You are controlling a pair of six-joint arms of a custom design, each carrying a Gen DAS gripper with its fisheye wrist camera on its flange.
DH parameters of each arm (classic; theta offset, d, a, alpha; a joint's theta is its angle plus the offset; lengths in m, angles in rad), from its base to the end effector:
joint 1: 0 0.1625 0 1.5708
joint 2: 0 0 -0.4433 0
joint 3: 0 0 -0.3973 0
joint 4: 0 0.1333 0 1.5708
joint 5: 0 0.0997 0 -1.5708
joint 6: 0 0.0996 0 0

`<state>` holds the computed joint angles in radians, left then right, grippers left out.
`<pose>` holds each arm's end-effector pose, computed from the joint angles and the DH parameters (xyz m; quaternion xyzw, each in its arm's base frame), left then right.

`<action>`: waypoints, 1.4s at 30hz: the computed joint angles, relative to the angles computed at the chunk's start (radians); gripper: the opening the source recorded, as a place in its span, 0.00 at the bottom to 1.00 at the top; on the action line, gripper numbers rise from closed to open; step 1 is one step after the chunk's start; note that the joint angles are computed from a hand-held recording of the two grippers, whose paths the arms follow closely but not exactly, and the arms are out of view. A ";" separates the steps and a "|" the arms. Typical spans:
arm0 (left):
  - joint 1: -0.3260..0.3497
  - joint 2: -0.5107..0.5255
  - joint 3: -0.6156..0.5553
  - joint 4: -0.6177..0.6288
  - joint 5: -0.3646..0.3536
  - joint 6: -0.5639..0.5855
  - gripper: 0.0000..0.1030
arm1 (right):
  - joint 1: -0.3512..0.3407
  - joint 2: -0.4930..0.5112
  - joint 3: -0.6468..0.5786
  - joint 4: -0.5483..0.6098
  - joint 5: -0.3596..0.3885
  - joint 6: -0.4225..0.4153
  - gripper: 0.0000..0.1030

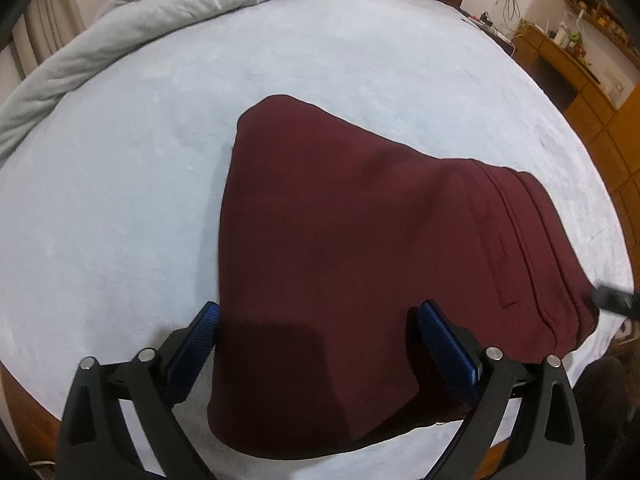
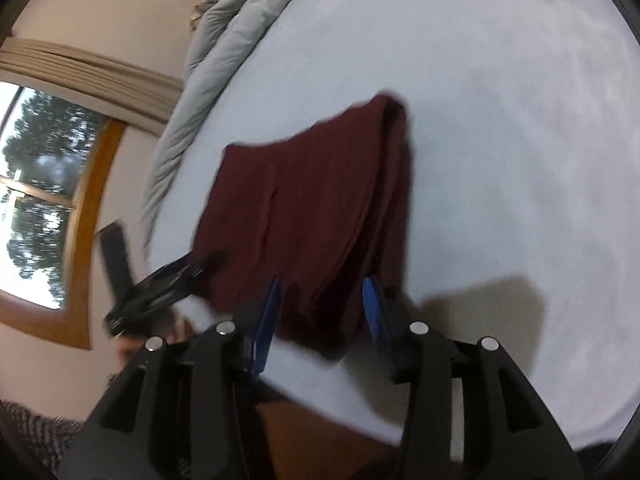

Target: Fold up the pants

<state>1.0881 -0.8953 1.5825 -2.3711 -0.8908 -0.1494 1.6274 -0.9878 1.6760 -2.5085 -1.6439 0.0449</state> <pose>-0.1477 -0.7040 0.1907 0.1375 0.9313 -0.1541 0.2999 0.1638 -0.6639 0.2086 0.0013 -0.9916 0.1260 0.0299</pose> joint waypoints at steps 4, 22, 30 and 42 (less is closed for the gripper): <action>-0.003 0.006 0.004 -0.006 0.006 -0.019 0.96 | 0.028 0.014 0.006 -0.008 -0.028 -0.017 0.23; 0.023 -0.001 -0.030 0.039 -0.064 -0.084 0.96 | 0.029 -0.019 0.045 0.044 -0.113 -0.103 0.23; -0.021 0.009 -0.009 -0.002 0.008 -0.005 0.96 | 0.024 0.001 -0.018 0.052 -0.097 -0.039 0.54; 0.027 -0.007 -0.015 0.039 -0.080 -0.035 0.96 | 0.009 0.008 0.009 0.048 -0.113 -0.049 0.54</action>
<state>1.1154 -0.9020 1.5678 -2.3326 -0.9713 -0.1847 1.6367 -0.9800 1.6854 -2.4608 -1.7571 -0.0040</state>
